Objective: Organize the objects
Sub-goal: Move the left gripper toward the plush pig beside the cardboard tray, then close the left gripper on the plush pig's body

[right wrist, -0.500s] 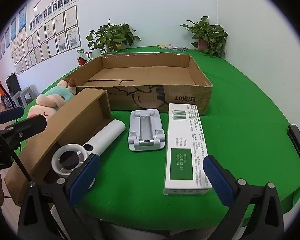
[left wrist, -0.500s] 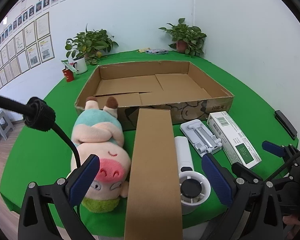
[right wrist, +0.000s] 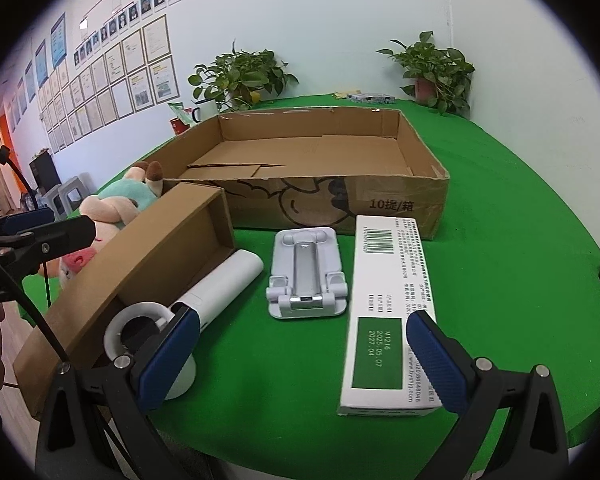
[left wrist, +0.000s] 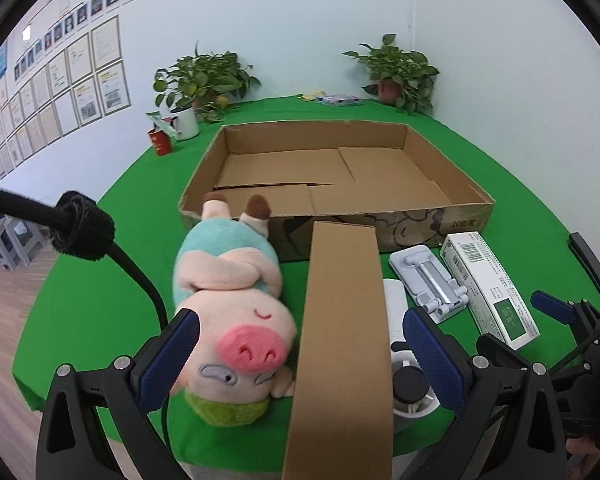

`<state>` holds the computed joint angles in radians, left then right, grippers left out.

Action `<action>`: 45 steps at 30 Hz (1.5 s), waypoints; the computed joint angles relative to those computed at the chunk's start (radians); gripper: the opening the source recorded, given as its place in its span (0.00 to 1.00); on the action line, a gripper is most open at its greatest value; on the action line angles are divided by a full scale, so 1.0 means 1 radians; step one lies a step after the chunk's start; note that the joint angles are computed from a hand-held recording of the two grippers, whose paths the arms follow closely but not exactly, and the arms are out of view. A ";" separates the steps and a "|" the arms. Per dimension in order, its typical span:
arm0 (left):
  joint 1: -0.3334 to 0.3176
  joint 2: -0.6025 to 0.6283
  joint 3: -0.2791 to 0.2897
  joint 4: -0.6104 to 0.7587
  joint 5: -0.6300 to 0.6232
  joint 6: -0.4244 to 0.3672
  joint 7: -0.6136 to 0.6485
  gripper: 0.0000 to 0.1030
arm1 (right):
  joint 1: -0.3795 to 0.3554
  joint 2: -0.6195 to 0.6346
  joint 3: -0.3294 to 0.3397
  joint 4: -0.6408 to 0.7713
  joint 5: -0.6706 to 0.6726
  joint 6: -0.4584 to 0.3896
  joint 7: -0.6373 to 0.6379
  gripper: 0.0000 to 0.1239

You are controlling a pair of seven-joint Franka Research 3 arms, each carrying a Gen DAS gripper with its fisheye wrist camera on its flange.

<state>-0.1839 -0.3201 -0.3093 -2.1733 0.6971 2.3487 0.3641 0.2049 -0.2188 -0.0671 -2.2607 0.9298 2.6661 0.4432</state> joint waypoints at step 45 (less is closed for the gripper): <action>-0.141 -0.285 0.438 -0.548 -0.769 0.642 0.602 0.56 | 0.050 0.129 0.090 0.364 -0.075 -0.555 0.131 0.83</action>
